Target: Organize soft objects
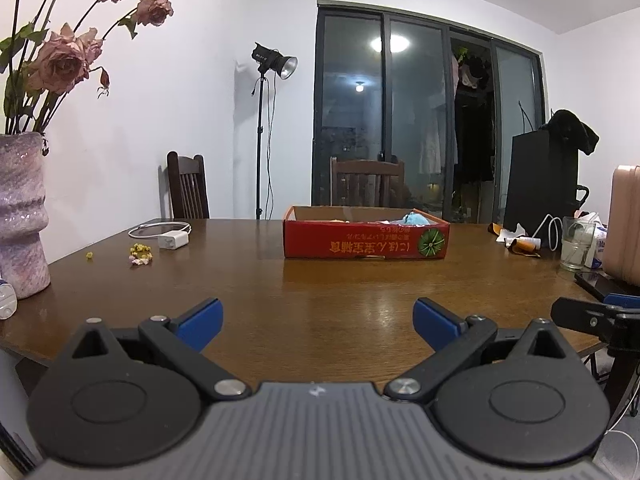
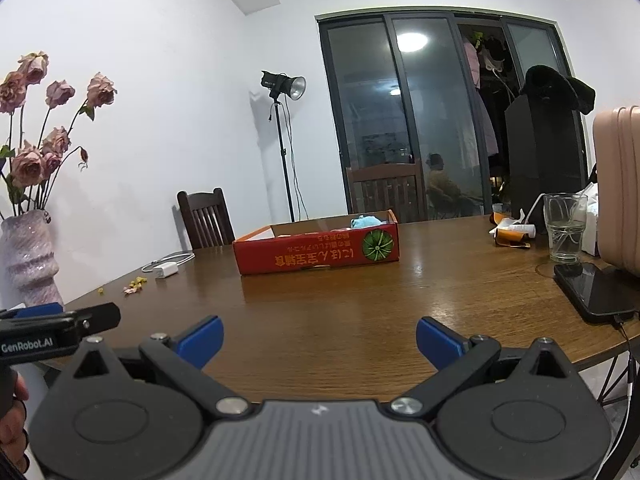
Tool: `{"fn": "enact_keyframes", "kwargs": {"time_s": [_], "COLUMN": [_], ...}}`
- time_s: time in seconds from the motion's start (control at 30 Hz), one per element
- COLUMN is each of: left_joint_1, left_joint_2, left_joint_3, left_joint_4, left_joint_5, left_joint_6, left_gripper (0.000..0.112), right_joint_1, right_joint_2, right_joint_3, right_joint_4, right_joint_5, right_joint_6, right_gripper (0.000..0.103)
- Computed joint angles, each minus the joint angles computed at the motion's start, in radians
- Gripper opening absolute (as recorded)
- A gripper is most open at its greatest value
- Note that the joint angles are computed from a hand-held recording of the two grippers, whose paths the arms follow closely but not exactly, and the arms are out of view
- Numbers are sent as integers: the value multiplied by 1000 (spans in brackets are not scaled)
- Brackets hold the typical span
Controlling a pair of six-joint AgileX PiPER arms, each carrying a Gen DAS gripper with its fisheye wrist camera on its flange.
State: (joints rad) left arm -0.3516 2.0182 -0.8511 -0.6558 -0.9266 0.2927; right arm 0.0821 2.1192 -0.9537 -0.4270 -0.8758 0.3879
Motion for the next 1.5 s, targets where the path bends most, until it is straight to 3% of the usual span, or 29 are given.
{"fn": "enact_keyframes", "kwargs": {"time_s": [0.63, 1.5], "left_joint_1": [-4, -10], "left_joint_2": [5, -10], "left_joint_3": [3, 30], "left_joint_4": [-1, 37], "left_joint_5": [-11, -53], "left_joint_6": [0, -11], "left_gripper": [103, 103], "right_joint_1": [4, 10], "right_joint_2": [-2, -4], "right_joint_3": [-13, 18], "right_joint_4": [1, 29], "right_joint_5": [22, -42], "right_joint_6": [5, -41], "right_gripper": [103, 103]}}
